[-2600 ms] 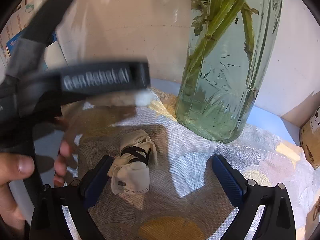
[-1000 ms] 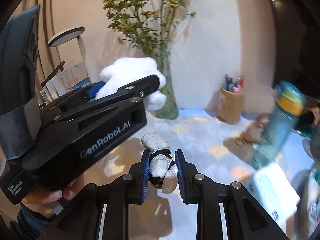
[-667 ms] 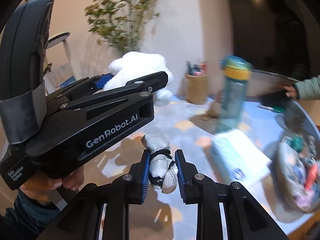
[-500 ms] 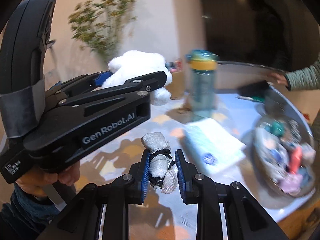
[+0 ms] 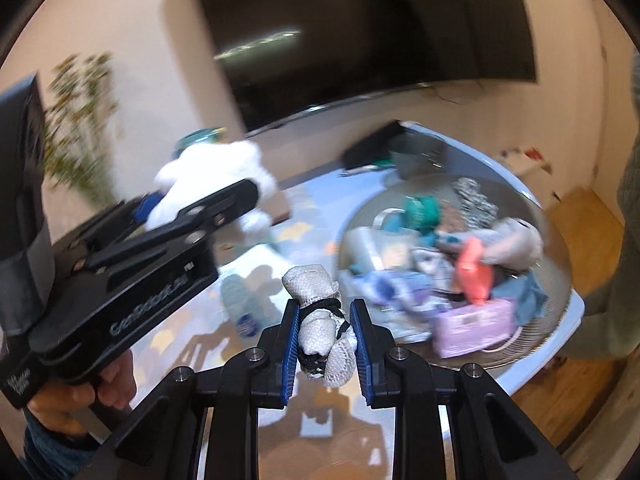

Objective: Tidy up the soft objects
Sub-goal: 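Lower both plushes into the bowl and open both tools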

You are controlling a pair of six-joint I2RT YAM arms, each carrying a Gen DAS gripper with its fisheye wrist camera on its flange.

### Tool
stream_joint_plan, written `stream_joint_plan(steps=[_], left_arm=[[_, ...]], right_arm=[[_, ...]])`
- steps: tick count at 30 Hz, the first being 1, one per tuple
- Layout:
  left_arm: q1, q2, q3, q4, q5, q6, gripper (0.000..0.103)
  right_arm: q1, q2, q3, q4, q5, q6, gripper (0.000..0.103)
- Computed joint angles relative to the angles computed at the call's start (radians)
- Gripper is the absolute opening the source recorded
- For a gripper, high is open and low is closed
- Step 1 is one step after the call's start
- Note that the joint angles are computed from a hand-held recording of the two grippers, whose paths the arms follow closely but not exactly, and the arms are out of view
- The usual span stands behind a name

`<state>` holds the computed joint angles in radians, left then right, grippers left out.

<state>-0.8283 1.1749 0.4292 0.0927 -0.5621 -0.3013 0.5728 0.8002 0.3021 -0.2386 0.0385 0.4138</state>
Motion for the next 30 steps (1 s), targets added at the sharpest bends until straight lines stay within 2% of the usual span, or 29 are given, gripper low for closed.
stream_joint_plan(steps=[4,8,14,22,30], left_arm=[[0.039,0.178,0.042,0.137,0.081,-0.002,0.048],[0.072,0.308,0.086,0.211,0.175,-0.018,0.048],[0.078,0.456,0.145,0.312,0.220,-0.026,0.048],[0.080,0.602,0.256,0.290,0.212,-0.060,0.049],[0.122,0.668,0.267,0.332,0.248,-0.080,0.050]], right_arm=[[-0.169,0.092,-0.007,0.069,-0.067,-0.050,0.024],[-0.340,0.186,-0.008,0.134,-0.166,-0.081,0.024],[-0.524,0.347,0.012,0.221,-0.318,-0.105,0.024],[-0.592,0.485,0.028,0.335,-0.402,-0.090,0.024],[-0.594,0.550,0.058,0.380,-0.399,-0.079,0.024]])
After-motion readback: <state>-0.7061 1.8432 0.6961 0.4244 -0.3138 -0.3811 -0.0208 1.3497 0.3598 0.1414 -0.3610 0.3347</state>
